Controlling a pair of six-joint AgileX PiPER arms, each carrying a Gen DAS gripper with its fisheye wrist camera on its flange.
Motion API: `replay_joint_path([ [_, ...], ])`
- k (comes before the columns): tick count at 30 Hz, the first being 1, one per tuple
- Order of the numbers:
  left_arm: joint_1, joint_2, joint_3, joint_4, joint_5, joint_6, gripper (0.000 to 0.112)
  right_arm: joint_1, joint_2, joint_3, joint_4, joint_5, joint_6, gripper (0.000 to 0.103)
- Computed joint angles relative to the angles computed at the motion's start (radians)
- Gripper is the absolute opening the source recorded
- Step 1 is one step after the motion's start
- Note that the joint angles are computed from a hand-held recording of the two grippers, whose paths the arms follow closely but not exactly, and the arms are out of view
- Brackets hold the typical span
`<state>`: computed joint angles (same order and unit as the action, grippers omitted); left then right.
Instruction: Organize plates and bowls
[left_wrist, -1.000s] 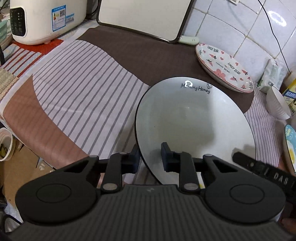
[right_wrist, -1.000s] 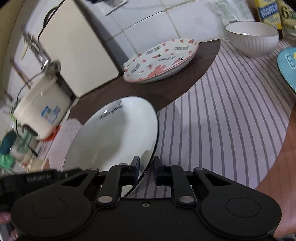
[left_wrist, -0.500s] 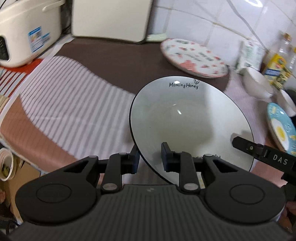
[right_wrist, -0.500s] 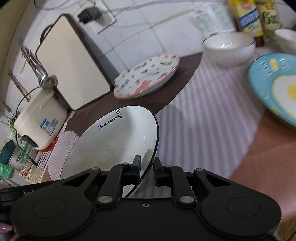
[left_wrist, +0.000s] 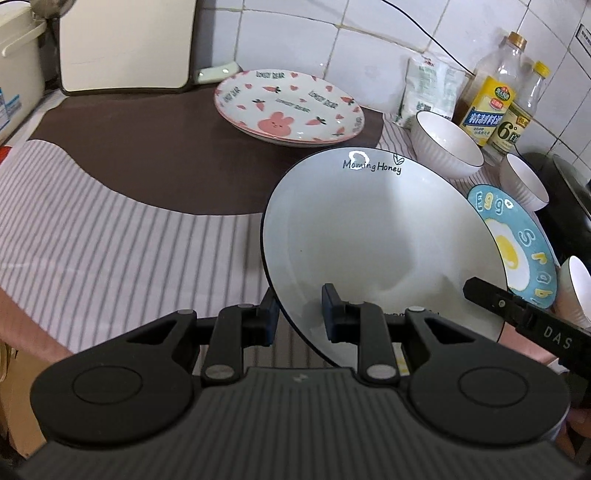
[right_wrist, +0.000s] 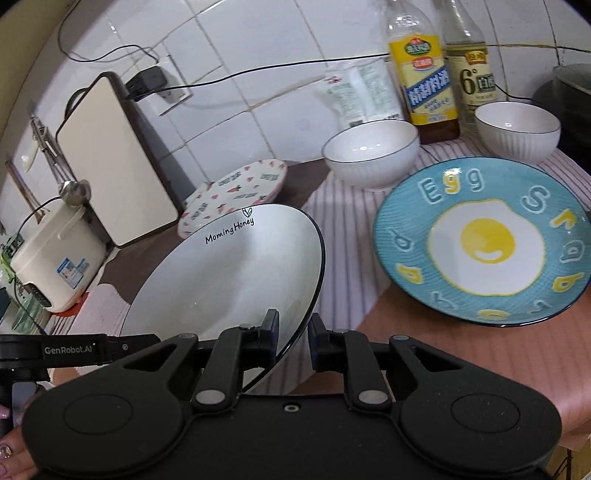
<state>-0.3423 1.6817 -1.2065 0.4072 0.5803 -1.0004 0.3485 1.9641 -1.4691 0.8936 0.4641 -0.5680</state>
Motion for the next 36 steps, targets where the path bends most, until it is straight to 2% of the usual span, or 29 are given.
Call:
replay_joint_path([
  [7,0.039,0.066,-0.057,-0.073,-0.004,0.068,0.023,0.003,0.093,-0.141,-0.141,0.046,0.103,0.02],
  [11,0.047,0.101,-0.089,-0.052,0.006,0.065,0.023,0.015,0.149,-0.225,-0.219,0.065,0.167,0.02],
  [20,0.065,0.134,-0.117,-0.111,-0.008,0.098,0.023,0.032,0.236,-0.41,-0.429,0.144,0.31,0.02],
  [23,0.057,0.144,-0.124,-0.092,0.001,0.066,0.023,0.053,0.227,-0.394,-0.504,0.115,0.326,0.021],
  [25,0.059,0.146,-0.123,-0.101,0.002,0.069,0.023,0.055,0.233,-0.411,-0.539,0.138,0.374,0.021],
  [27,0.058,0.164,-0.147,-0.124,0.037,0.09,0.023,0.059,0.24,-0.418,-0.578,0.16,0.427,0.021],
  [29,0.038,0.166,-0.15,-0.071,0.052,0.056,0.023,0.065,0.206,-0.349,-0.571,0.101,0.414,0.021],
  [31,0.023,0.163,-0.152,-0.038,0.071,0.045,0.023,0.074,0.175,-0.311,-0.601,0.088,0.43,0.021],
  [36,-0.01,0.133,-0.14,0.008,0.115,0.016,0.025,0.055,0.071,-0.183,-0.456,0.072,0.257,0.028],
])
